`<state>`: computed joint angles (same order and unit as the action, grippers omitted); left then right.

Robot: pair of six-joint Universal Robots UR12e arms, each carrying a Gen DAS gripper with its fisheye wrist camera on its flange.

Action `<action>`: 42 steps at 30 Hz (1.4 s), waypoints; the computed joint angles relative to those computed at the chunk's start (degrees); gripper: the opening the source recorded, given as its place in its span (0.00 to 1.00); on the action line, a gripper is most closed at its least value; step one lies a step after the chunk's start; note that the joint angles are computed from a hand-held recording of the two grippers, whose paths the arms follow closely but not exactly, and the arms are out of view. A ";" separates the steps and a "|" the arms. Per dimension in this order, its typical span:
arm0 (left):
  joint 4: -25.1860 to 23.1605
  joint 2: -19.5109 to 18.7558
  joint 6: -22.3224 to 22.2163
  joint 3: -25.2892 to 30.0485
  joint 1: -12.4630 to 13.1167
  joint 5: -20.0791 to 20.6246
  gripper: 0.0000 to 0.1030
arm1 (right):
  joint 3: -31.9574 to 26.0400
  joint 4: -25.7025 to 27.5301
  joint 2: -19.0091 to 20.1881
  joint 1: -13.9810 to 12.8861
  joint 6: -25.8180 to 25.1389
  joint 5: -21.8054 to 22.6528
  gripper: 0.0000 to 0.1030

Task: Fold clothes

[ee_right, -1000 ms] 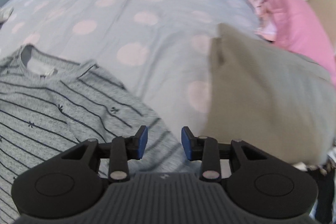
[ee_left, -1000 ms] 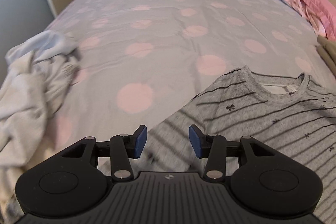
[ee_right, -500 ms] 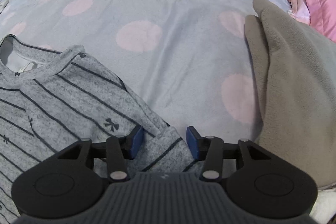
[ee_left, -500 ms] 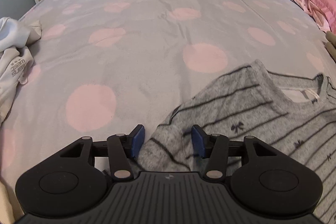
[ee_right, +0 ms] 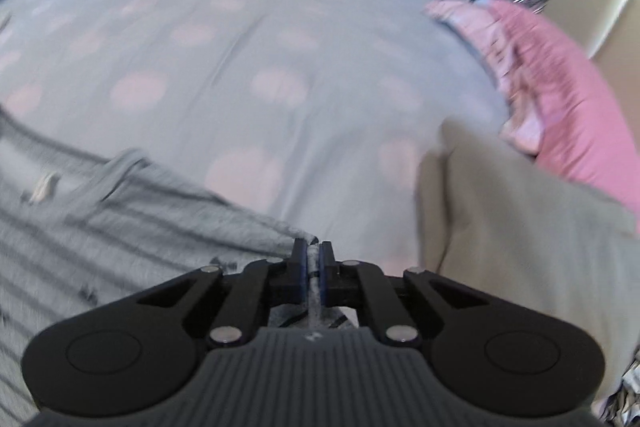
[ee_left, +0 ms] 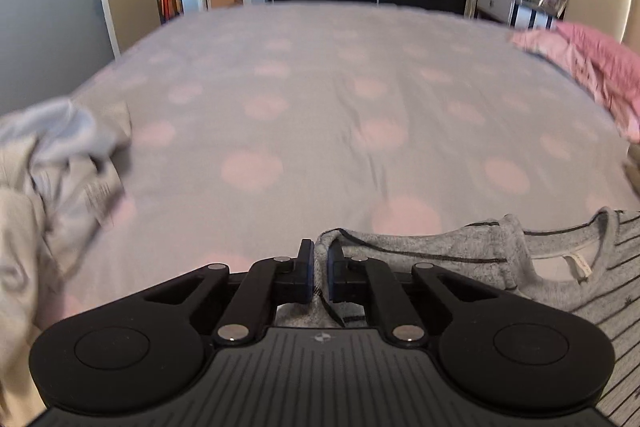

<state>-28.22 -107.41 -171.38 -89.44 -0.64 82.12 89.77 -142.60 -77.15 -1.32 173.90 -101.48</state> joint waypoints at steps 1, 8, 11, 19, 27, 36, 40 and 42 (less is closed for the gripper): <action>0.15 -0.20 0.11 0.56 -0.01 0.18 0.05 | -0.69 -0.46 0.28 -0.12 0.44 -0.07 0.06; -1.48 -3.26 1.63 2.28 -1.63 5.66 0.05 | -2.59 1.01 3.39 1.32 -0.83 -3.60 0.06; -4.63 -4.10 3.20 2.68 -2.34 7.73 0.06 | -2.77 2.48 4.48 1.69 -0.74 -4.34 0.07; -2.89 -1.77 4.91 0.00 -2.24 8.82 0.12 | -1.75 3.14 2.82 1.55 -0.01 -3.00 0.37; -2.23 7.21 5.79 -6.67 -0.09 3.71 0.12 | 5.43 0.81 -6.32 1.35 -3.20 7.22 0.38; -16.38 21.06 15.33 -16.05 3.71 -1.47 0.12 | 14.87 7.85 -18.45 4.03 -2.97 13.67 0.40; -22.69 27.05 18.42 -20.61 5.25 -1.75 0.12 | 19.18 9.09 -23.13 6.11 0.14 15.24 0.40; -24.92 29.66 19.97 -22.80 5.62 -0.68 0.12 | 21.15 8.60 -24.76 7.55 1.90 15.69 0.40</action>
<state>-53.15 -77.75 -151.41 -112.25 4.98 81.44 110.93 -133.99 -101.91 6.23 175.80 -85.80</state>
